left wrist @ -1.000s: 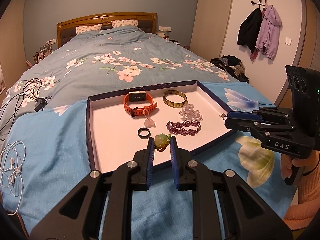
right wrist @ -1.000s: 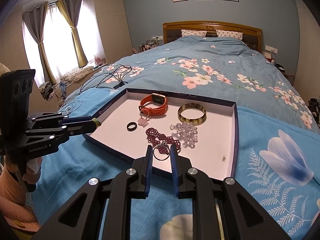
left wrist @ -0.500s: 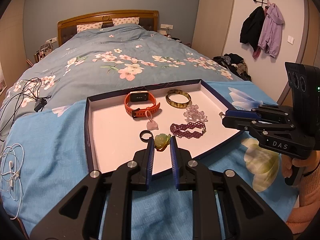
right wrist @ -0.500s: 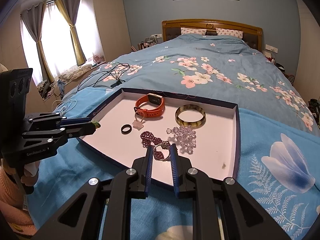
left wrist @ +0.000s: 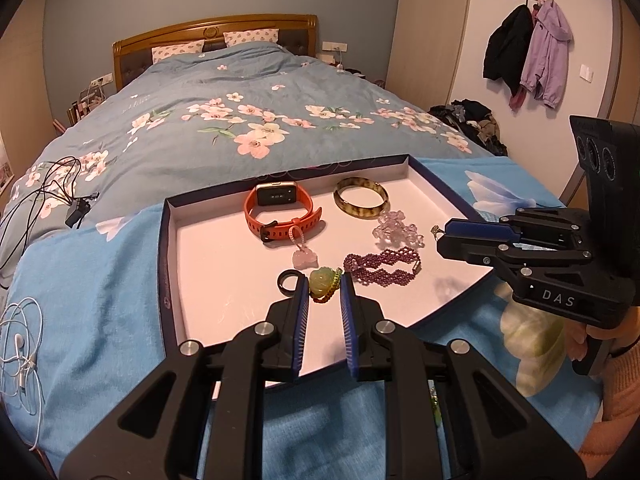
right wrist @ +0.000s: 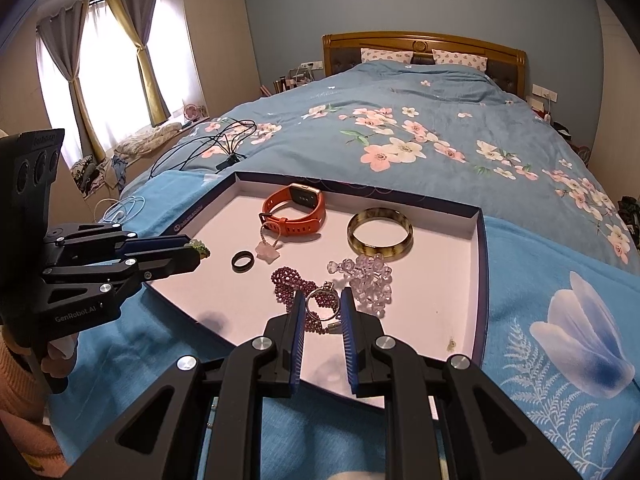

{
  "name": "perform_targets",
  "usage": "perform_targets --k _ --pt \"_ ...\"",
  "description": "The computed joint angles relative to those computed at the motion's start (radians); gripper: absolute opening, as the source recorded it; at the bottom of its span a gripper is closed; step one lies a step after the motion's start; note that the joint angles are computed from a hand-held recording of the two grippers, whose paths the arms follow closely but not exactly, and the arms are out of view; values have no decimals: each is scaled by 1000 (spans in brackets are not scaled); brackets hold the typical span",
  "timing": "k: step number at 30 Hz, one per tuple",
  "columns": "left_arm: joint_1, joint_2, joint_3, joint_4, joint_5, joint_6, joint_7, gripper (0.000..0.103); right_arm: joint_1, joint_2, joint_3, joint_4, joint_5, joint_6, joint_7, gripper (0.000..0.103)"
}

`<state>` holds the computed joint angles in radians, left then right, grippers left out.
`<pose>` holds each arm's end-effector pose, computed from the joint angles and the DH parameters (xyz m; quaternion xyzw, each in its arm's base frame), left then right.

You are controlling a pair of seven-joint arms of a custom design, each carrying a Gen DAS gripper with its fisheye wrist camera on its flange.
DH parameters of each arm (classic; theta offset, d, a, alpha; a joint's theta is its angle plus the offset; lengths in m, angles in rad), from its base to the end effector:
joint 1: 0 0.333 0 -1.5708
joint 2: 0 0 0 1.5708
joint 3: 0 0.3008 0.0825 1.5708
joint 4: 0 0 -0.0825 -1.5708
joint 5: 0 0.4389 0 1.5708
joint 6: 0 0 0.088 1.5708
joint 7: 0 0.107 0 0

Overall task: Organize jewelry
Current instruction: 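Open the right tool to release the silver ring while the left tool releases the jade ring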

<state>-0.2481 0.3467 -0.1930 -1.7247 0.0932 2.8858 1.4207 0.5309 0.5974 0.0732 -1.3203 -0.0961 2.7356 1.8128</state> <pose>0.6752 -0.3075 0.4445 -0.5325 0.7463 -0.3518 0.1889 0.6783 0.4540 0.4556 -0.7652 0.5054 -0.1586 0.3658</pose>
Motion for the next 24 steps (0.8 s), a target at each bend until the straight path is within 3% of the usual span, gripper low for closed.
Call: perform_targets --k 24 --pt "-7 122 5 160 -17 -117 -11 16 7 134 -11 200 14 -140 -16 16"
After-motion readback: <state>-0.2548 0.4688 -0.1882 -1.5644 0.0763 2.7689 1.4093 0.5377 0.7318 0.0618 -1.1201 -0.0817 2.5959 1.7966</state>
